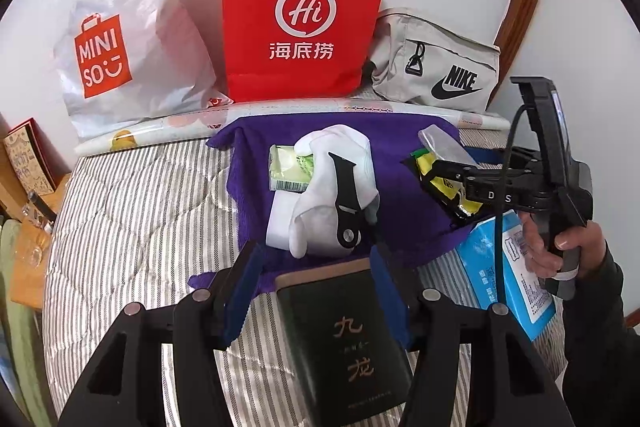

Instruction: Organize soft objects

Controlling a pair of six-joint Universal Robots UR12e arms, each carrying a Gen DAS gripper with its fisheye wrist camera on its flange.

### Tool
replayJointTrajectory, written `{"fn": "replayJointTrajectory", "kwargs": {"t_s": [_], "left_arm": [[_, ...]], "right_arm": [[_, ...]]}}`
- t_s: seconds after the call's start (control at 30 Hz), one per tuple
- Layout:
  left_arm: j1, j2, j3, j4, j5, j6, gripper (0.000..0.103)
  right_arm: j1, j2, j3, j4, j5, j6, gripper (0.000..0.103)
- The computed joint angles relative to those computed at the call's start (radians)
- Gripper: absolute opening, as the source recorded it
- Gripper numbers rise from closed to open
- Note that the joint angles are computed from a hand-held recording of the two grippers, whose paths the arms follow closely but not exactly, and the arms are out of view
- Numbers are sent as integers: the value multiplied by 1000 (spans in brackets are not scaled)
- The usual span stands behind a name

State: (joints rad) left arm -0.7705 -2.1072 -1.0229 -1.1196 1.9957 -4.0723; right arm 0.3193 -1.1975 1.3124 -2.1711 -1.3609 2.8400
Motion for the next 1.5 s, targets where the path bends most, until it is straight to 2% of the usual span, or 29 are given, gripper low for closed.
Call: {"fn": "replayJointTrajectory", "kwargs": {"t_s": [0.17, 0.27, 0.53, 0.73, 0.87, 1.03, 1.23, 1.3, 1.5], "left_arm": [[-6, 6, 0, -11, -6, -14, 54], [-11, 11, 0, -17, -4, -23, 54], [-29, 25, 1, -31, 8, -57, 54], [-51, 30, 10, -43, 26, -78, 54], [-69, 30, 22, -38, 41, -89, 54], [-96, 14, 62, -57, 67, -103, 54], [-144, -39, 167, -118, 137, -99, 67], [-155, -53, 194, -129, 143, -98, 73], [-190, -95, 278, -168, 182, -123, 84]], "right_arm": [[2, -11, 1, -2, -2, -8, 68], [-3, -19, -1, 9, 15, 2, 81], [-24, -51, 10, -15, 105, 60, 83], [-27, -88, 32, -30, 121, 60, 83], [-36, -137, 69, -26, 138, 54, 83], [-47, -208, 118, -10, 111, 64, 83], [-73, -298, 184, 1, 103, 96, 86], [-83, -329, 212, -14, 114, 103, 89], [-106, -404, 268, -18, 136, 103, 91]]}}
